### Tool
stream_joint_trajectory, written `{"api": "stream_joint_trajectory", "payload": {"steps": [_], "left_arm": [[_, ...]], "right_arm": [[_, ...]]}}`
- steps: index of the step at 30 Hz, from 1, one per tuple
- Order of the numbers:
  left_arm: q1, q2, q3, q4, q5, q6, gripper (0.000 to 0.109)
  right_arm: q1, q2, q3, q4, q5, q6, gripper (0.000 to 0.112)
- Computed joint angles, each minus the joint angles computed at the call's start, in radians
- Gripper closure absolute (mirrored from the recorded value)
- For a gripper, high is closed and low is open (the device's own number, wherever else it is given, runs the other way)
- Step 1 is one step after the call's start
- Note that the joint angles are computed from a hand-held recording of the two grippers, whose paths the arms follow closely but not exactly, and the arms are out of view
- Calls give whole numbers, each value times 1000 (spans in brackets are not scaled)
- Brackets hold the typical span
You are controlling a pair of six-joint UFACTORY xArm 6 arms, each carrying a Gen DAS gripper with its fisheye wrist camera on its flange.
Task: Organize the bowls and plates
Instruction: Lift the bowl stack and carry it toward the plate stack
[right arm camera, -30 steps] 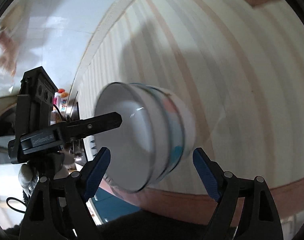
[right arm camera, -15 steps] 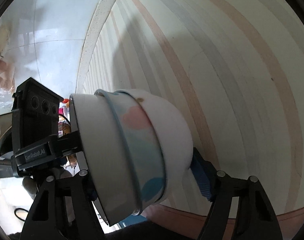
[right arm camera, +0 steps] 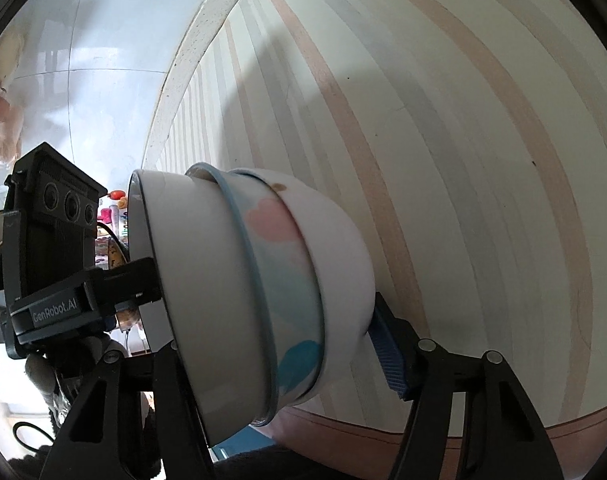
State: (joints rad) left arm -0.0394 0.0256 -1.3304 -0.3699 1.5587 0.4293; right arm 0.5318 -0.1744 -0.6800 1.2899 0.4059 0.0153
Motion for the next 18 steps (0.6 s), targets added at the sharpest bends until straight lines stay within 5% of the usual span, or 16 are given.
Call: {"api": "stream_joint_trajectory", "payload": {"steps": [18], "left_arm": [[61, -19, -61, -10, 26, -18, 60]], "right_arm": [[-17, 19, -76, -65, 45, 43, 46]]}}
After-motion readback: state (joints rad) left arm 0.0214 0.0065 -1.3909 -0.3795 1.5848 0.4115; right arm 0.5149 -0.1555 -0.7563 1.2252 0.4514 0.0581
